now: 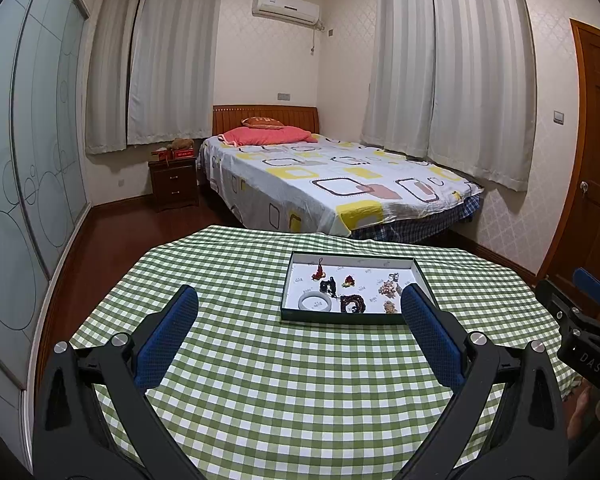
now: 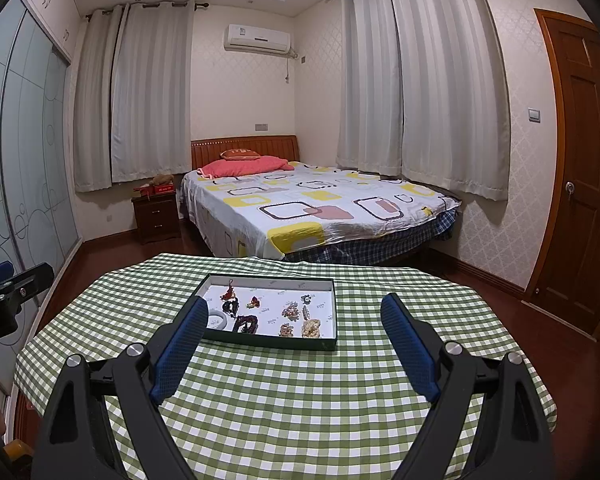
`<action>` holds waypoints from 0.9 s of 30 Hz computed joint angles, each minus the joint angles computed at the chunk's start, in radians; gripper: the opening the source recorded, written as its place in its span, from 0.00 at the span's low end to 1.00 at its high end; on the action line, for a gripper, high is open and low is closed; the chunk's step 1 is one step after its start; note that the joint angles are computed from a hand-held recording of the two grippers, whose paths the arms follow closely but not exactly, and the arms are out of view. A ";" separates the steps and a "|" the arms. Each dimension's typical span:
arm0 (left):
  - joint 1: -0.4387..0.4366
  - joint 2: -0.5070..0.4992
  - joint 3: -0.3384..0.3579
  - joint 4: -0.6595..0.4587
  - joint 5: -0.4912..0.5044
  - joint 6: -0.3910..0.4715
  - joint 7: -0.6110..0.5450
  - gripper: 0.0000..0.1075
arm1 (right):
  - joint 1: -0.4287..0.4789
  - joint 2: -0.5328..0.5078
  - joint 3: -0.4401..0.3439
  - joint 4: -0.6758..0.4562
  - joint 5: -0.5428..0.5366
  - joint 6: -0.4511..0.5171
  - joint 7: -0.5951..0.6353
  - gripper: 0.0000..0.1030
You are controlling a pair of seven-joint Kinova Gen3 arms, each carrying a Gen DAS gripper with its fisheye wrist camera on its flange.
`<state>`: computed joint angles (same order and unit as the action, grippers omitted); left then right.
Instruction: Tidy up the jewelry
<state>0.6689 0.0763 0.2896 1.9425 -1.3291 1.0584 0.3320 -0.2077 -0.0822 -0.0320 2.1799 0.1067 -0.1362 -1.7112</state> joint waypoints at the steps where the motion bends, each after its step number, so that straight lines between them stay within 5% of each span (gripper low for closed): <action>1: -0.001 -0.001 -0.001 0.001 -0.001 -0.002 0.000 0.92 | 0.000 0.000 -0.001 -0.001 0.000 0.002 0.000 0.83; 27: -0.004 0.001 -0.001 0.004 0.000 -0.003 0.006 0.92 | 0.001 0.002 -0.007 -0.002 -0.018 0.003 0.014 0.83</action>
<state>0.6653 0.0777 0.2889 1.9462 -1.3293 1.0556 0.3384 -0.2063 -0.0801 -0.0390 2.1776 0.0886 -0.1335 -1.6967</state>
